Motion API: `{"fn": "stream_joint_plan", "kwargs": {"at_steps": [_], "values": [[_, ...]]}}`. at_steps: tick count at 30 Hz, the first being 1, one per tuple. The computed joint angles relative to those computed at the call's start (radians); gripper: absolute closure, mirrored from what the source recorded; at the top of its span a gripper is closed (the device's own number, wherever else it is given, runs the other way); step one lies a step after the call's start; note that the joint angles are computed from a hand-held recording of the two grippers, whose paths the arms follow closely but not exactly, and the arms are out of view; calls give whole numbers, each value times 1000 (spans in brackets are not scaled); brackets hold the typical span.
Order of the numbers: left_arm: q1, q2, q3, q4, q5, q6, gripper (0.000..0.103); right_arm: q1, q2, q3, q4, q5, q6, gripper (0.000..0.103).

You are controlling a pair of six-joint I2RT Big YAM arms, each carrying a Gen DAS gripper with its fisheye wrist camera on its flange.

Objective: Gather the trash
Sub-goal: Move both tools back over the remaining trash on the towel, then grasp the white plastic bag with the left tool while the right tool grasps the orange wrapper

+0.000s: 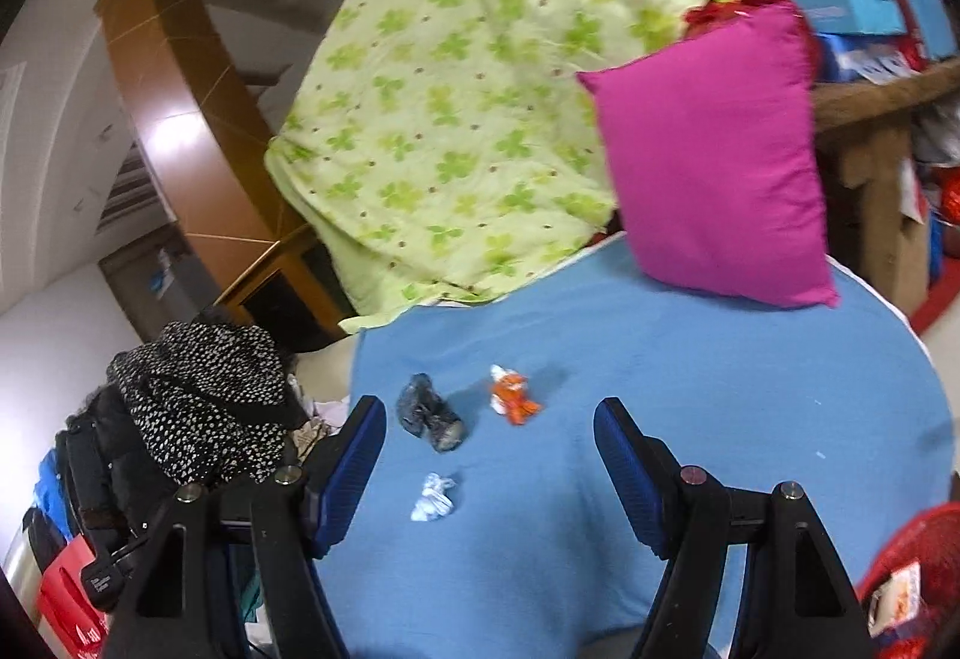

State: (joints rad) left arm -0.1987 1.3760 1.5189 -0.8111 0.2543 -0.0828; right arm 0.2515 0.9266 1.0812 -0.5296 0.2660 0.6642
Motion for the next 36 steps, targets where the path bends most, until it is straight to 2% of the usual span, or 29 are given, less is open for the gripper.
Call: {"fn": "stream_joint_plan", "kwargs": {"at_steps": [6, 10, 15, 19, 23, 28, 32, 34, 36], "values": [[34, 54, 37, 7, -24, -23, 41, -8, 132, 86, 67, -65, -46, 28], [23, 113, 85, -25, -43, -11, 41, -13, 232, 170, 59, -90, -81, 28], [4, 174, 123, -32, -82, 14, 41, -4, 345, 264, 21, -51, -142, 28], [-6, 231, 171, -50, -103, 14, 41, -18, 418, 305, 28, -73, -147, 28], [-18, 306, 252, -79, -116, 7, 41, -41, 504, 364, 28, -106, -149, 28], [-37, 445, 431, -145, -109, -24, 41, -69, 626, 475, 20, -125, -167, 28], [-48, 509, 491, -137, -128, -31, 41, -92, 708, 547, 26, -137, -169, 28], [-50, 527, 469, -102, -119, -22, 41, -101, 750, 579, 24, -140, -183, 28], [-54, 547, 461, -105, -124, 2, 41, -108, 798, 612, 8, -141, -217, 28]]}}
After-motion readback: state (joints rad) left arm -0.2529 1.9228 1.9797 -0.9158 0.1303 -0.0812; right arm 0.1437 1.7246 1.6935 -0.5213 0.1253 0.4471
